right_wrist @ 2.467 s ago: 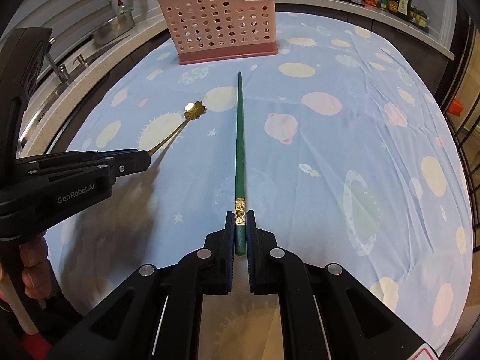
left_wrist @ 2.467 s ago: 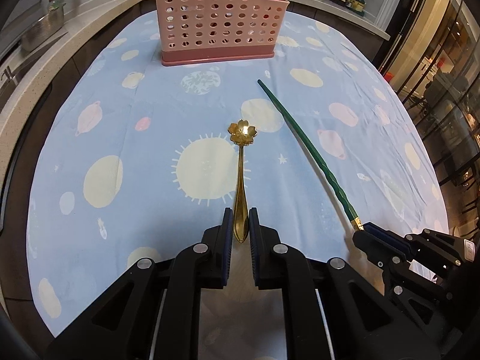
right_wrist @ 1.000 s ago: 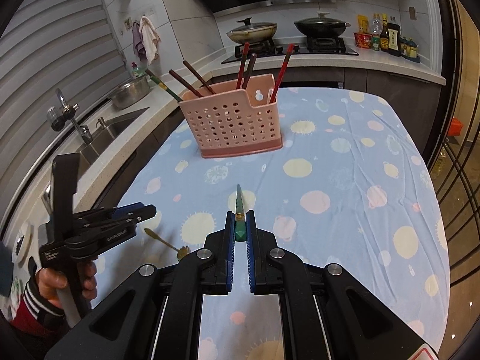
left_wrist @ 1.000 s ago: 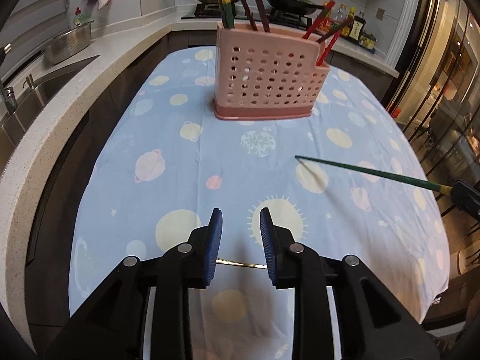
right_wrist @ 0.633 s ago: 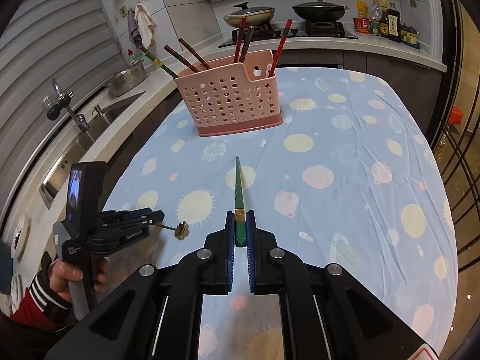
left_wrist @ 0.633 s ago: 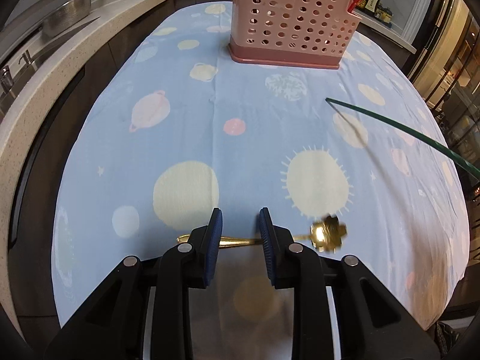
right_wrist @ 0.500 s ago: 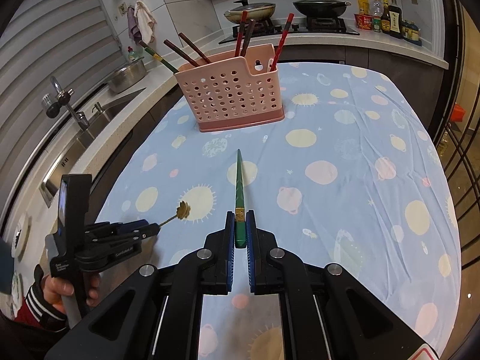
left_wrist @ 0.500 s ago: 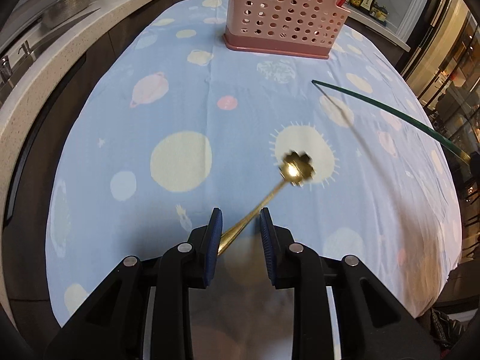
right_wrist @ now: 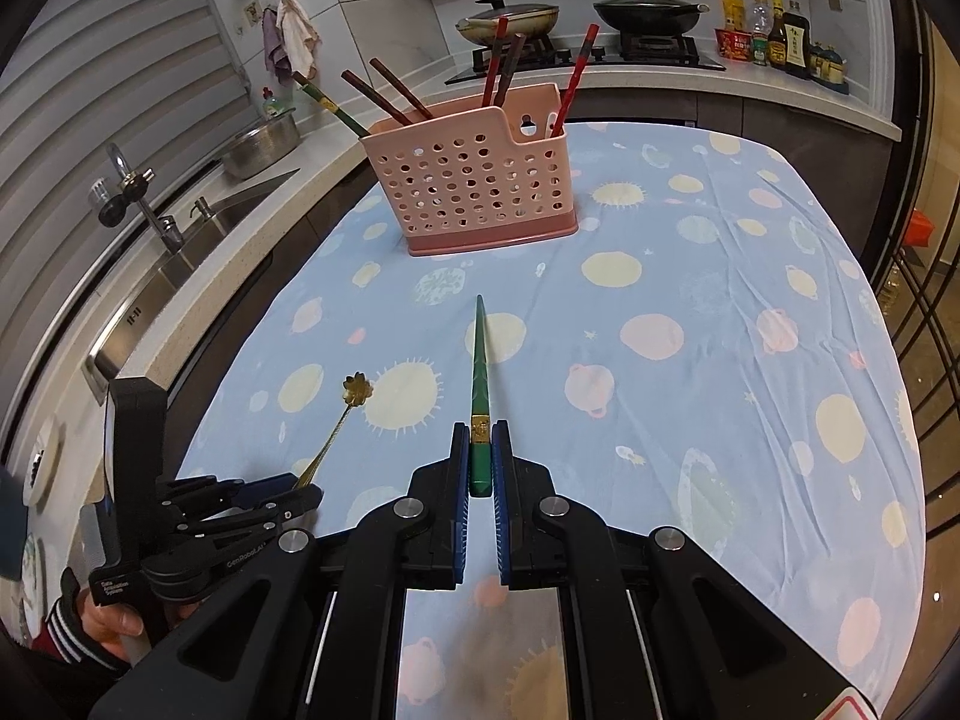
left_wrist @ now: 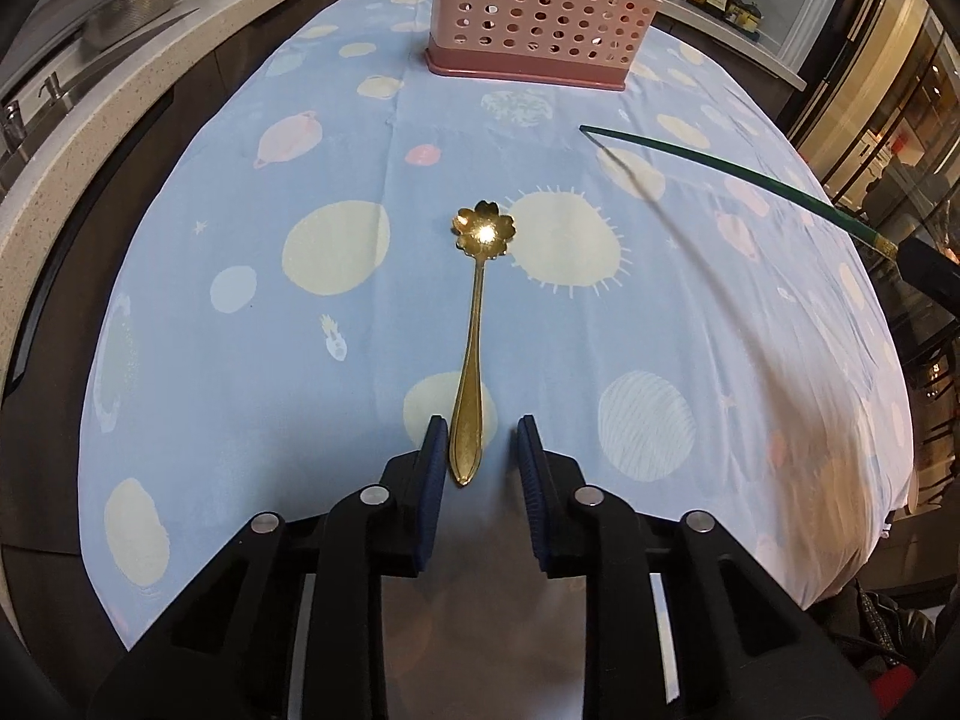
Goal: Organize utensils
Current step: 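Lift and carry the gold spoon and green chopstick up over the pink holder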
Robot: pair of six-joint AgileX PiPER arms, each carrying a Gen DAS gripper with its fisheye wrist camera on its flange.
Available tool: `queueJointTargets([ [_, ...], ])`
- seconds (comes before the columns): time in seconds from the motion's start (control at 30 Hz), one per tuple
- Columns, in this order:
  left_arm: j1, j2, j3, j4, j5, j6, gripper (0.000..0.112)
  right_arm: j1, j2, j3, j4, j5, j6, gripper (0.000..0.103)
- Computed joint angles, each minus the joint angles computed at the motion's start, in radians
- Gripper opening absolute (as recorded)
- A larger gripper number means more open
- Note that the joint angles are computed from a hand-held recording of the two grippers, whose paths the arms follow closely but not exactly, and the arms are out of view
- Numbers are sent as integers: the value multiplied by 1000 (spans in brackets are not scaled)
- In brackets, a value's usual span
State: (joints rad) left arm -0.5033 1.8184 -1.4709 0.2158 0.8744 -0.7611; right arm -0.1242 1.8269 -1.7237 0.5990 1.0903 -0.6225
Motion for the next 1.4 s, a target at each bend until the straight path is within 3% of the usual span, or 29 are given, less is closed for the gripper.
queueJointTargets([
  [0.13, -6, -13, 21, 5, -6, -15, 10, 1, 3, 3, 1, 1, 2, 7],
  [0.57, 0, -74, -53, 73, 28, -80, 10, -8, -10, -8, 29, 5, -11, 7],
  [0.93, 43, -38, -178, 83, 54, -51, 10, -10, -5, -33, 44, 18, -11, 7],
  [1.0, 43, -26, -203, 87, 66, -42, 2, -10, -3, -40, 48, 19, -9, 7],
  [1.13, 51, -2, -242, 80, 80, -19, 1, -6, 6, -57, 51, 22, -6, 7],
  [1.4, 59, 11, -237, 68, 72, -14, 1, -7, 16, -59, 45, 25, 0, 7],
])
